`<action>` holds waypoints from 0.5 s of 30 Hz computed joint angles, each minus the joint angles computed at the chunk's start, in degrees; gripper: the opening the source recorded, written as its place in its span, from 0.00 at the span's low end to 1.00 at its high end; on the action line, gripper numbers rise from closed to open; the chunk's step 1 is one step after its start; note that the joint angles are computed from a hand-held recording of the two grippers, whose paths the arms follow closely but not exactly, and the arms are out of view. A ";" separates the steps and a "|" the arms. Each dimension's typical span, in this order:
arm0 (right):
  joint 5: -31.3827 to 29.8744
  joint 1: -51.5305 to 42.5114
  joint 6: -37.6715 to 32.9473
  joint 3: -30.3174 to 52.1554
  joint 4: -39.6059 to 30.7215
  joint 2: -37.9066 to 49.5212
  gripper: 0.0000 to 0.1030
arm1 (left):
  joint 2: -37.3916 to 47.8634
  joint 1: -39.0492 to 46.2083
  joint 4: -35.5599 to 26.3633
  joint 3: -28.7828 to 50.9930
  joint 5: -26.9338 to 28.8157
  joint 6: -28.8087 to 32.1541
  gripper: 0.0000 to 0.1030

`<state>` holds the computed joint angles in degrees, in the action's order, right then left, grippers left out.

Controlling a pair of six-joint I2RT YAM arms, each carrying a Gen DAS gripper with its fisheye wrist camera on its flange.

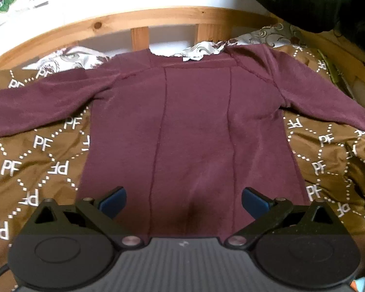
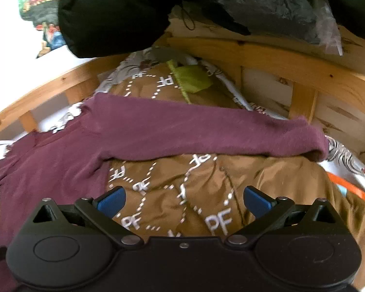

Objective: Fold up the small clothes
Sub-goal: 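Move the right gripper to the nearest sleeve cuff and grasp it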

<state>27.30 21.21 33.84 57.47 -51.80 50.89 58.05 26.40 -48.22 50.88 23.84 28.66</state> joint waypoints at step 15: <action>-9.60 -24.38 2.20 -15.48 24.96 -2.18 1.00 | 14.56 9.95 -3.61 3.45 6.59 -1.34 0.99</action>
